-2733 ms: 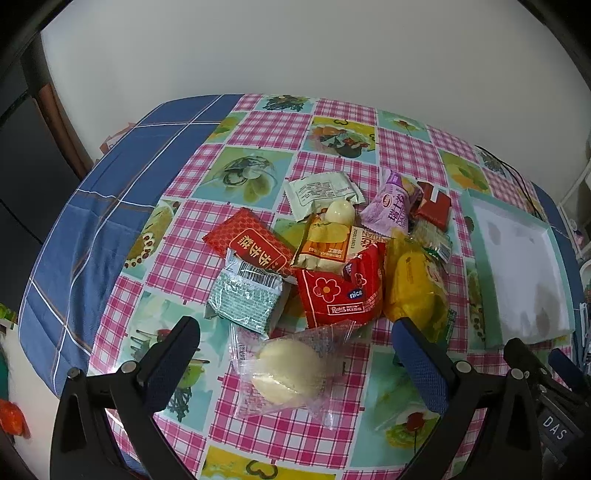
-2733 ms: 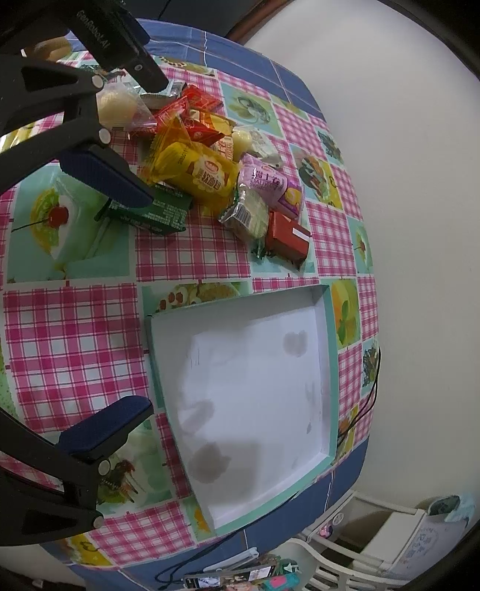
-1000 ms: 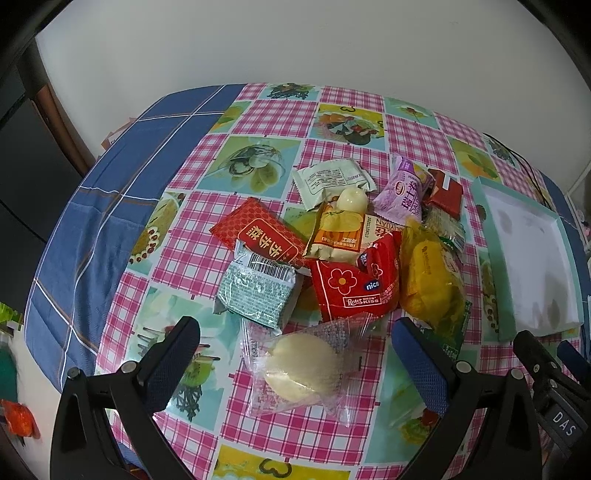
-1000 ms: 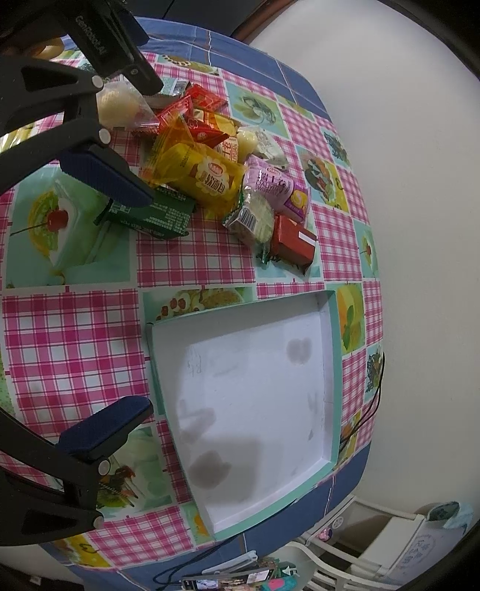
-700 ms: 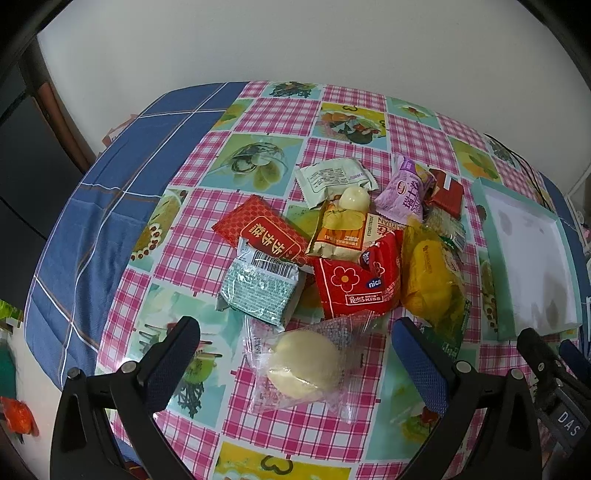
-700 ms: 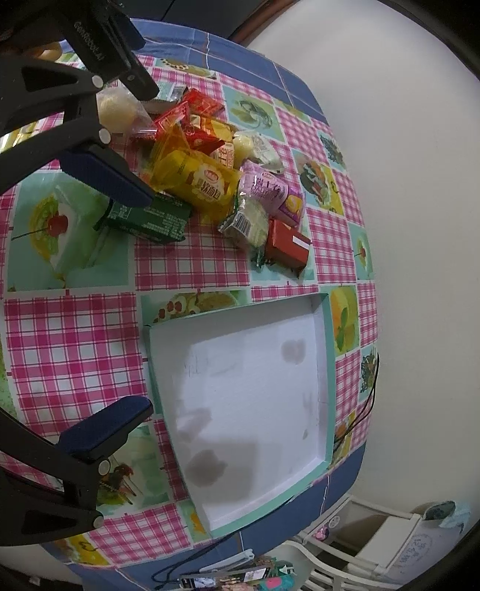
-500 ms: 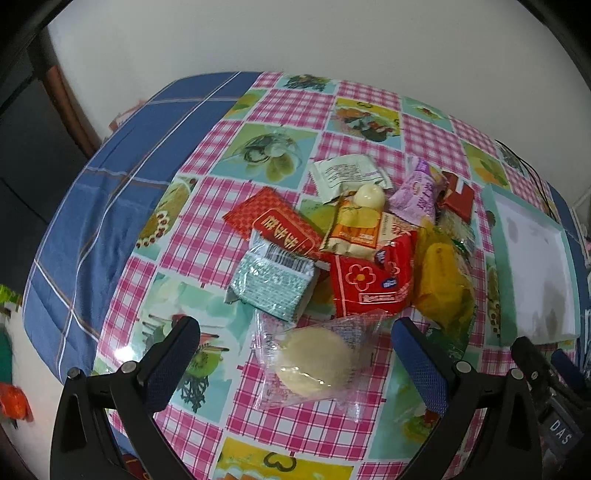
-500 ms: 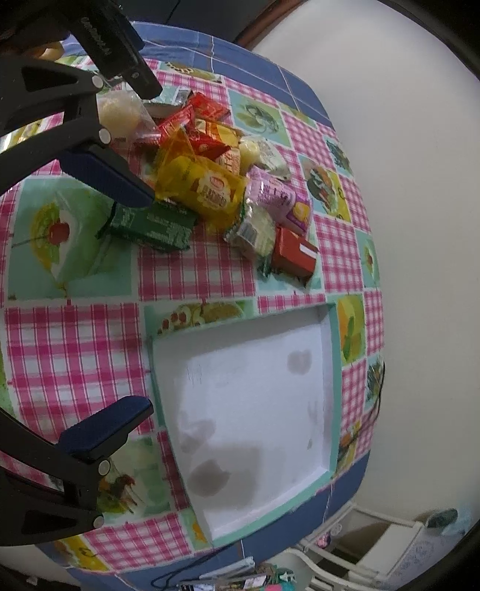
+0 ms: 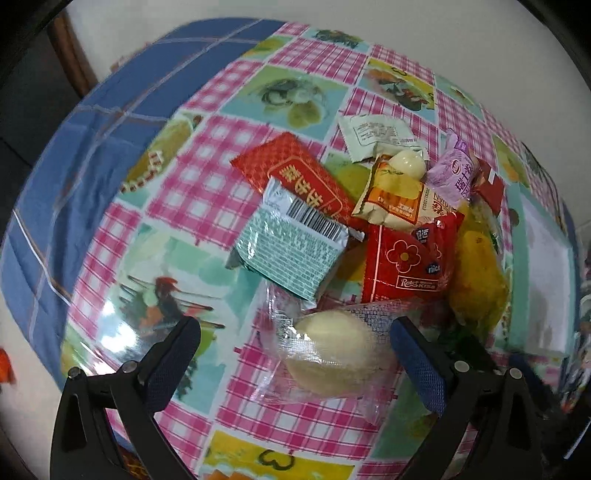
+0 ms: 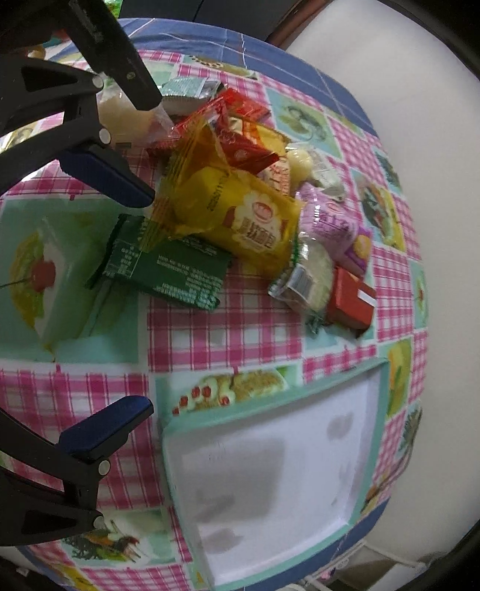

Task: Organize snacks
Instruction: 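Grasp the green wrapped bar with the right gripper while the left gripper grasps the clear-wrapped bun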

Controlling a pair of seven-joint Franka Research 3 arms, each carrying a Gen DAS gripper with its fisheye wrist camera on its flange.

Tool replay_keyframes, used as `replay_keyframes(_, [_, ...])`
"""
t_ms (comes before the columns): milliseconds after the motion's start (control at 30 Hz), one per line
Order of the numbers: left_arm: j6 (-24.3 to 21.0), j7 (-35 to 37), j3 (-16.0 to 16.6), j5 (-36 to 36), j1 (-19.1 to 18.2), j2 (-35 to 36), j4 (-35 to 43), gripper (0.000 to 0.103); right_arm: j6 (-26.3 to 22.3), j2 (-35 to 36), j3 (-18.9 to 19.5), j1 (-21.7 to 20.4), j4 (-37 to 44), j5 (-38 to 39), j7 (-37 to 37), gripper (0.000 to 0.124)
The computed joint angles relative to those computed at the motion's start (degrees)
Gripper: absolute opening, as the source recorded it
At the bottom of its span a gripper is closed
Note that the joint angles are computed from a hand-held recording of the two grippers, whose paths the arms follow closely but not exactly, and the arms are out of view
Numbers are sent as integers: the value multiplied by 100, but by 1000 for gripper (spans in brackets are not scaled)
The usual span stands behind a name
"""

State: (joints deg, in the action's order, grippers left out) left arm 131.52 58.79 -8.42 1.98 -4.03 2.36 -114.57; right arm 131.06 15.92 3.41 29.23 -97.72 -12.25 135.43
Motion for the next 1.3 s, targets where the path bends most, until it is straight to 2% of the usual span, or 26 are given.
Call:
replay_keyframes(333, [2,122,7,-285,39,42,7,102,-244,488,-91,178,540,-200,-171,102])
replay_keyframes(500, [-40,273,10,-507,71,84,44,102,-289,602,-115,170,636,-108,-297,85])
replay_keyframes(567, [-56,331,3,-597,77,92,50,102,-318,701,-151,223,757,-205,-304,70])
replay_keyframes(833, [-247,369,-31,-629,45,187,157,102,-322,499,-153,179,528,-125,-316,48])
replay_keyframes(1100, [-348,351,-54,-565,15,282,208,102,-246,153,-73,18,39,65,-379,45])
replay_keyframes(1200, [-281,332,-68,-666,17,270,138,97,-253,77,-41,-24,-72,99,-414,45])
replay_keyframes(1300, [-155,417,-91,-910,19,251,35,87,-263,-46,-5,-52,-212,140,-387,46])
